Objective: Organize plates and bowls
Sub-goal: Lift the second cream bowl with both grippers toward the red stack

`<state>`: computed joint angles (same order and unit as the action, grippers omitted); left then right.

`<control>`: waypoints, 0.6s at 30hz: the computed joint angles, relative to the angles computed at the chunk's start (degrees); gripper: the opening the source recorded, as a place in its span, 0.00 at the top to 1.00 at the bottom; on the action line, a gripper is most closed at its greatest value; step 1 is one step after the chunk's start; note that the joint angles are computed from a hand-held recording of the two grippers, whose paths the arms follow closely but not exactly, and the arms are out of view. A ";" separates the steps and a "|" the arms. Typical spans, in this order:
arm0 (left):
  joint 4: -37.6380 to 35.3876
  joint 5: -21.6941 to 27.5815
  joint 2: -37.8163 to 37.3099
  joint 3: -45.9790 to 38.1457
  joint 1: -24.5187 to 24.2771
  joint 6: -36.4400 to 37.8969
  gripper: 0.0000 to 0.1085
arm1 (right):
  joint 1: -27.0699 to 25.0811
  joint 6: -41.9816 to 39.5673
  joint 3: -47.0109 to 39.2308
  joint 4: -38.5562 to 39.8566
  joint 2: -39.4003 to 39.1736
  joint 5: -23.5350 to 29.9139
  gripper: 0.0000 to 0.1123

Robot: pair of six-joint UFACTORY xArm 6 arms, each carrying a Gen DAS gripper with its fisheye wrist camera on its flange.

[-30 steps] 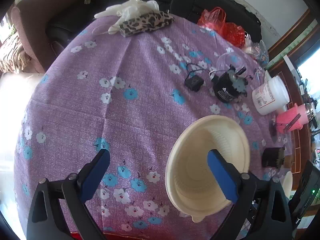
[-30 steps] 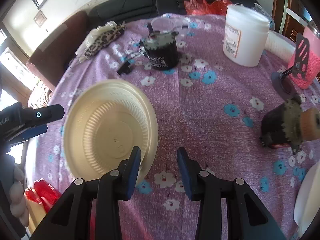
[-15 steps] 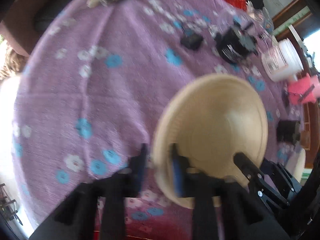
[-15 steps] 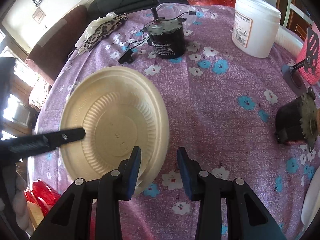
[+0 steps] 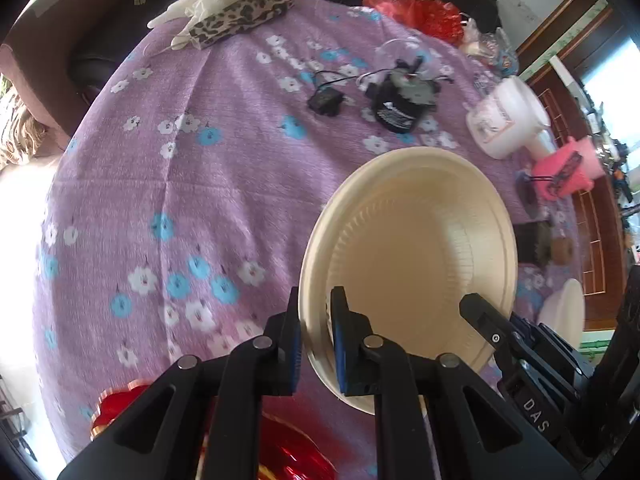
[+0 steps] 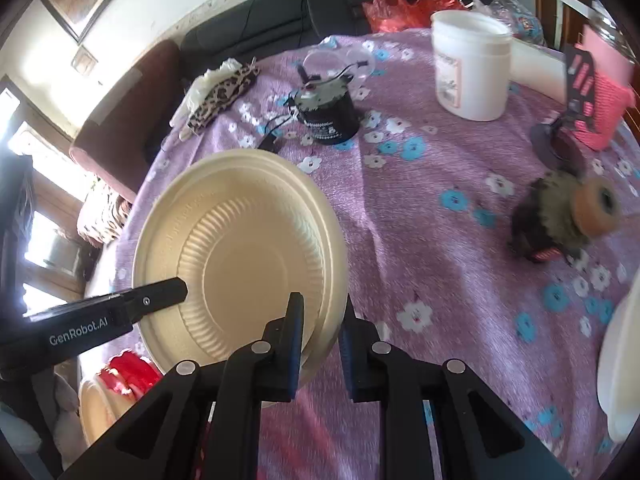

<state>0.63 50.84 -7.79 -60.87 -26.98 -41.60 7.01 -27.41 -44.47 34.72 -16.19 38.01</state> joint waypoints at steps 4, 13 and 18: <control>1.97 -0.67 -3.60 1.65 -2.83 -3.61 0.89 | -1.70 -0.96 2.55 0.99 -4.54 1.48 0.84; 8.94 -1.25 -11.74 6.29 -8.92 -13.98 0.89 | -3.55 -1.79 9.79 1.06 -16.12 3.44 0.84; 13.54 0.71 -17.76 9.70 -12.13 -20.63 0.89 | -3.79 -2.53 12.34 1.58 -21.76 6.70 0.84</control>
<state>14.17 51.55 -25.55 -51.17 -39.11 -62.22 3.22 -29.94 -32.13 36.30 -37.95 44.71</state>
